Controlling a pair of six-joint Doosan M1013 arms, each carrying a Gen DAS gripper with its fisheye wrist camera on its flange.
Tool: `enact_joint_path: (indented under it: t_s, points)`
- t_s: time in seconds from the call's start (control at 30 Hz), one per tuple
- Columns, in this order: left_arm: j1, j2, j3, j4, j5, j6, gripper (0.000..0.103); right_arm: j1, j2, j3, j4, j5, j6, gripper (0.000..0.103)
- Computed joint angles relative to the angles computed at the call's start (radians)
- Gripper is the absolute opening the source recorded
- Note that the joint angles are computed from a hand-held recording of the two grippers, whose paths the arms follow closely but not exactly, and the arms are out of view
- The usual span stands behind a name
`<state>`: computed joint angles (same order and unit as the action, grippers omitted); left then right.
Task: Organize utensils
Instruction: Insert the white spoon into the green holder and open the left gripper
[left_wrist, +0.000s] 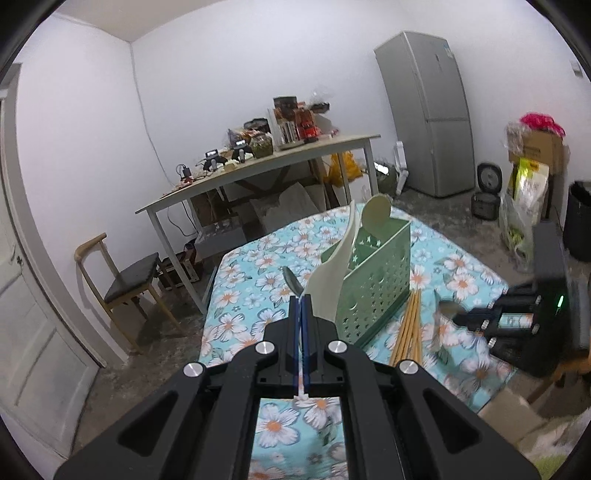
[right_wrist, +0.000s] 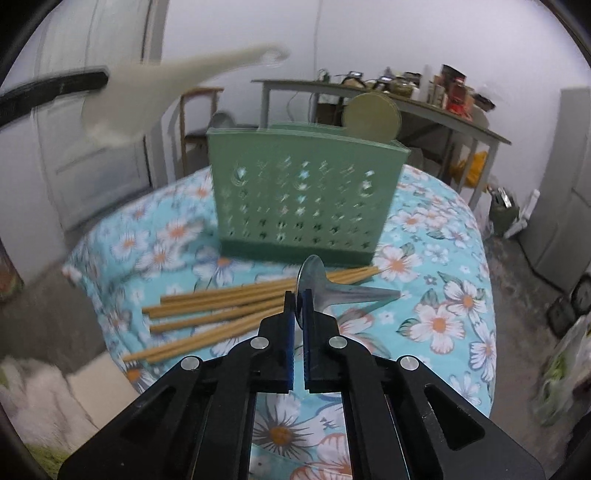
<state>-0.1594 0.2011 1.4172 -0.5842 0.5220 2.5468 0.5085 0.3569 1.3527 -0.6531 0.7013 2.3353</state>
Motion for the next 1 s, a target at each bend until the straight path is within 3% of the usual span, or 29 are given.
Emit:
enact_joint_path:
  t_s: [0.2,0.33,0.53,0.77,1.0]
  points:
    - [-0.008,0.027,-0.068,0.218,0.058,-0.08,0.001,-0.003,-0.01,0.012,-0.012,-0.016,0.037,0.001]
    - [-0.021,0.059,-0.14,0.368,0.169,-0.124,0.001,-0.004,-0.019,0.027,-0.011,-0.032,0.053,0.001]
    - [-0.062,0.104,-0.225,0.571,0.269,-0.115,0.001,-0.01,-0.031,0.049,-0.022,-0.065,0.094,0.001]
    - [-0.11,0.152,-0.306,0.744,0.36,-0.068,0.001,-0.015,-0.046,0.077,-0.019,-0.097,0.107,0.001]
    - [-0.149,0.219,-0.438,0.866,0.506,-0.036,0.001,-0.023,-0.056,0.101,-0.027,-0.128,0.153,0.001]
